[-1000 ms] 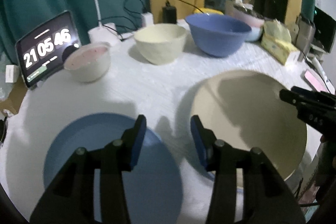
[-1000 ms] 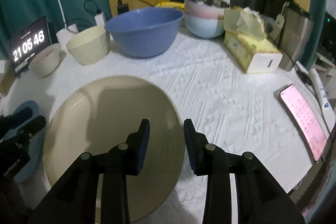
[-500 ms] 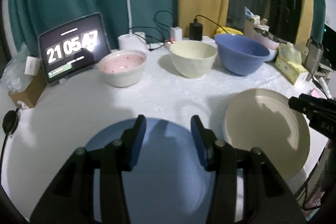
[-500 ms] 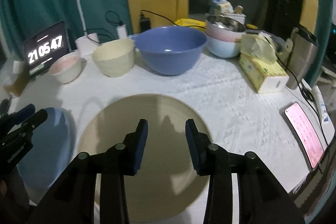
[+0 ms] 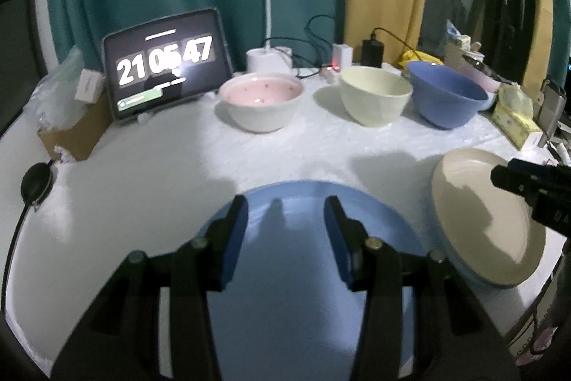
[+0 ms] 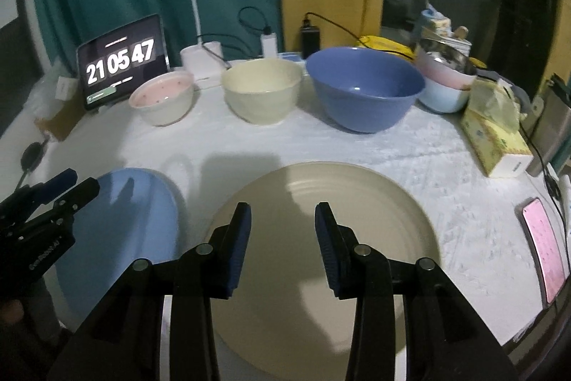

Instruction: Organize plates and bowls

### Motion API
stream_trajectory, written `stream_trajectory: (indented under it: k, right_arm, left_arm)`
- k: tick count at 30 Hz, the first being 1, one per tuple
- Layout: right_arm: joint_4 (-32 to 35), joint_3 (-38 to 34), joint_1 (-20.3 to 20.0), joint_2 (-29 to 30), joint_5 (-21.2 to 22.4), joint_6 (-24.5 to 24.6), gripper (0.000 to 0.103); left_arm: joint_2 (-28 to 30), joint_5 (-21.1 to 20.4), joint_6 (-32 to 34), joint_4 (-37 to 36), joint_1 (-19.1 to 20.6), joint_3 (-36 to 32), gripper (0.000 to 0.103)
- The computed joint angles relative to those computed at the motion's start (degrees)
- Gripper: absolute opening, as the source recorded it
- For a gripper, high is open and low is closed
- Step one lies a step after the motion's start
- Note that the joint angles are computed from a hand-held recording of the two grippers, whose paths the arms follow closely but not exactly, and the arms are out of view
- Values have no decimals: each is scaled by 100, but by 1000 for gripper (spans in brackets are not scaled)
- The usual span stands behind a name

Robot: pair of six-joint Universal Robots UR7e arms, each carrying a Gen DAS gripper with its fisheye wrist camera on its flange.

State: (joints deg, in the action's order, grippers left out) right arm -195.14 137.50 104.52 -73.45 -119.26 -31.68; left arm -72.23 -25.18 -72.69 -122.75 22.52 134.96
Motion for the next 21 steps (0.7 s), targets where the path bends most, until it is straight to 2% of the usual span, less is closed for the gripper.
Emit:
stream_trajectory:
  k: [8,21]
  right_arm:
    - [121,-56,178,260,-13,49,39]
    - [368,-227,421,836,21,7,39]
  left_arm:
    - [-520,1,-898,1034,-73,205,46]
    - [-1048,-276,-1877,1961,-100,473,46]
